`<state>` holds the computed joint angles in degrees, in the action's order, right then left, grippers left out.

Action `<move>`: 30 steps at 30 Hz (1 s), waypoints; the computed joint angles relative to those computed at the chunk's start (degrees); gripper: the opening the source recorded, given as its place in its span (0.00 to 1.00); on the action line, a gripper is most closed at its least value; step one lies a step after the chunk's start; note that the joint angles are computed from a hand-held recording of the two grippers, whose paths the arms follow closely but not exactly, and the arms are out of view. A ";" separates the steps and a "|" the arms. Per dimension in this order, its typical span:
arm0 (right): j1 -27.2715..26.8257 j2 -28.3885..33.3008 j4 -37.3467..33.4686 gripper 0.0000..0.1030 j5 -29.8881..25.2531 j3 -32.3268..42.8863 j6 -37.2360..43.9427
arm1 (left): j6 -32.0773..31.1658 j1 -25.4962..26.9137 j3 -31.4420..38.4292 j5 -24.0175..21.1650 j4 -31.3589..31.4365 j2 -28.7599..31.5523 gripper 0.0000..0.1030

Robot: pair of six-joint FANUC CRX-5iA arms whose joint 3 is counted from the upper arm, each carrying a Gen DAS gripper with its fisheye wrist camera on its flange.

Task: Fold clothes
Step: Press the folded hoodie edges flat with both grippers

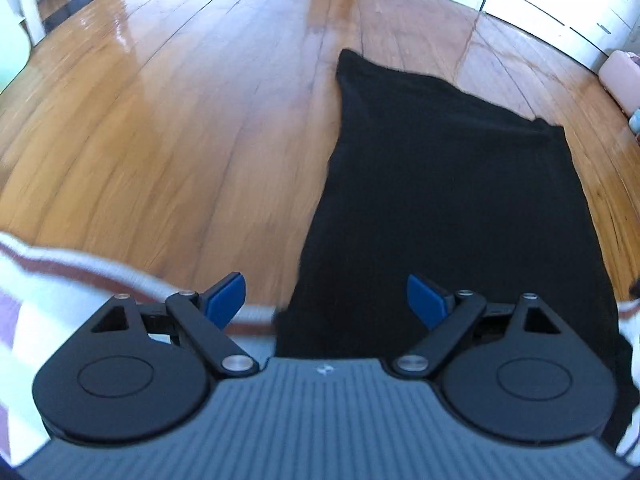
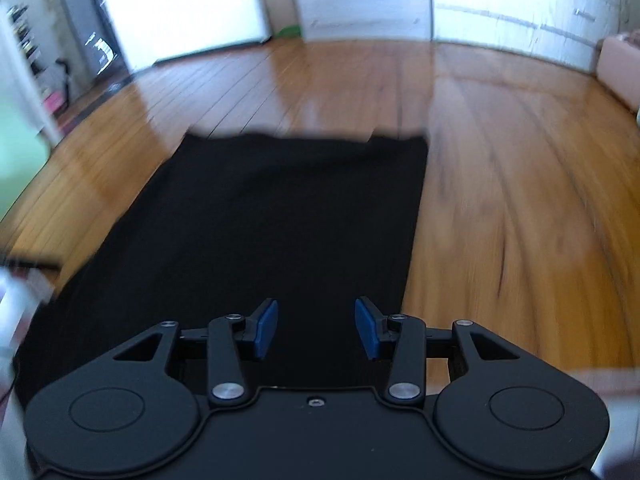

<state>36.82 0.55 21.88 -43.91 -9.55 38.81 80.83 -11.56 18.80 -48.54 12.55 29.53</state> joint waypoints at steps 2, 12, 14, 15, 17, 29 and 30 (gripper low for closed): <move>3.90 -4.62 -0.31 0.46 -1.39 -4.42 -2.69 | -0.08 1.02 -3.55 -0.33 -0.89 -2.68 0.87; 9.90 -8.97 0.99 0.47 -9.07 -9.13 -11.27 | -0.85 5.10 -12.90 -6.29 -4.07 -8.99 0.87; 9.93 -9.25 1.50 0.47 -8.58 -9.04 -11.38 | -2.75 6.08 -14.43 -6.71 -0.95 -9.51 0.87; 9.98 -9.33 1.77 0.47 -8.42 -9.01 -11.50 | -3.80 6.61 -15.23 -6.88 1.02 -9.69 0.87; 10.04 -9.17 1.84 0.47 -8.63 -8.75 -12.04 | -3.78 6.66 -15.72 -7.67 2.01 -10.01 0.87; 8.34 -17.69 -1.46 0.51 -3.75 -17.61 -25.80 | 4.50 7.06 -14.36 -6.74 1.80 -8.41 0.87; 8.42 -18.70 -1.39 0.54 -3.05 -18.74 -28.02 | 4.76 7.03 -14.25 -6.76 1.43 -8.32 0.87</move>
<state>45.24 -18.15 20.49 -46.97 -28.29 10.78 85.58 -4.52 4.55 -55.30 13.99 21.21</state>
